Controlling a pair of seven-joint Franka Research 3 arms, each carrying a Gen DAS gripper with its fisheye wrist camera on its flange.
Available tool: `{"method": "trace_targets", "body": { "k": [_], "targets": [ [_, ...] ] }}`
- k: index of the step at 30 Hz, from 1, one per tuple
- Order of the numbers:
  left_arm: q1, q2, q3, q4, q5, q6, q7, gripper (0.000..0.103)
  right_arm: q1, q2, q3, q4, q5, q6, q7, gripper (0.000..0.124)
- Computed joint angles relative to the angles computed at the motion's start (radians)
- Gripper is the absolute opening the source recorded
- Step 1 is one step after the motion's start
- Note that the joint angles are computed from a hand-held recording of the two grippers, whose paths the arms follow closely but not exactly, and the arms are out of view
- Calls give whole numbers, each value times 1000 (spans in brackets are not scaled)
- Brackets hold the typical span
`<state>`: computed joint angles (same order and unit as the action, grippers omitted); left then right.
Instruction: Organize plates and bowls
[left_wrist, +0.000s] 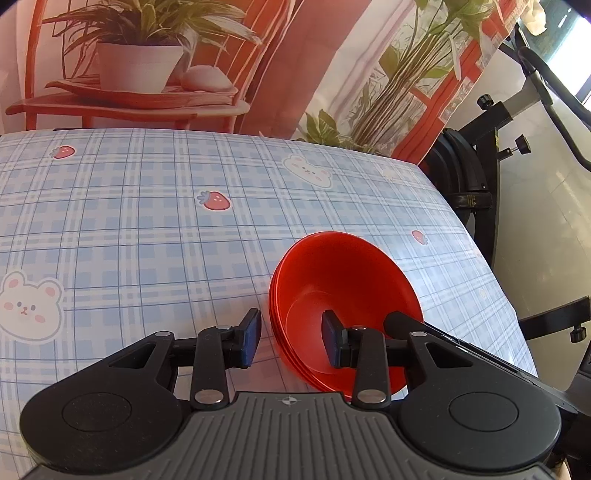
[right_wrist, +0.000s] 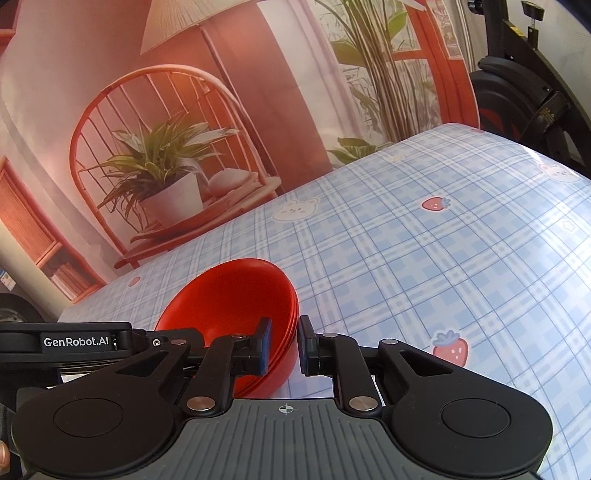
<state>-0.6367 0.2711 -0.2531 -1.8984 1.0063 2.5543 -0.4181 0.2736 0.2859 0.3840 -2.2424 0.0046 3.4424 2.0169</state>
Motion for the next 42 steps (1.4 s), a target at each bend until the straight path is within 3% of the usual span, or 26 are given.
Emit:
{"method": "trace_targets", "body": {
  "k": [2,6,14,19,29,37,42],
  "targets": [
    [-1,0,2,-6,4,5,-15,25,10,0,-8,-2,7,5,-3,15],
    [-2,0,2,-8,8,1,-22,18,36,-2,-30,-2,26,8,-17,15],
    [-4,-3,-1,-10,19,-8,-22,18,39,-3,-30,-1,34,4,-19,14],
    [-10,-13,-8,-9,15,-36,-21,18,3,-13,2,-8,12,-2,10,14],
    [-52,-90,-64,-12,12,-207,-60,18,8,-113,-2,-74,-64,43,108,14],
    [-100,-114,-120,13,-17,-362,-51,18,77,-239,-69,-179,-163,54,230,14],
    [-126,-136,-143,2,-22,-406,-83,18,129,-312,-120,-242,-228,55,298,14]
  ]
}}
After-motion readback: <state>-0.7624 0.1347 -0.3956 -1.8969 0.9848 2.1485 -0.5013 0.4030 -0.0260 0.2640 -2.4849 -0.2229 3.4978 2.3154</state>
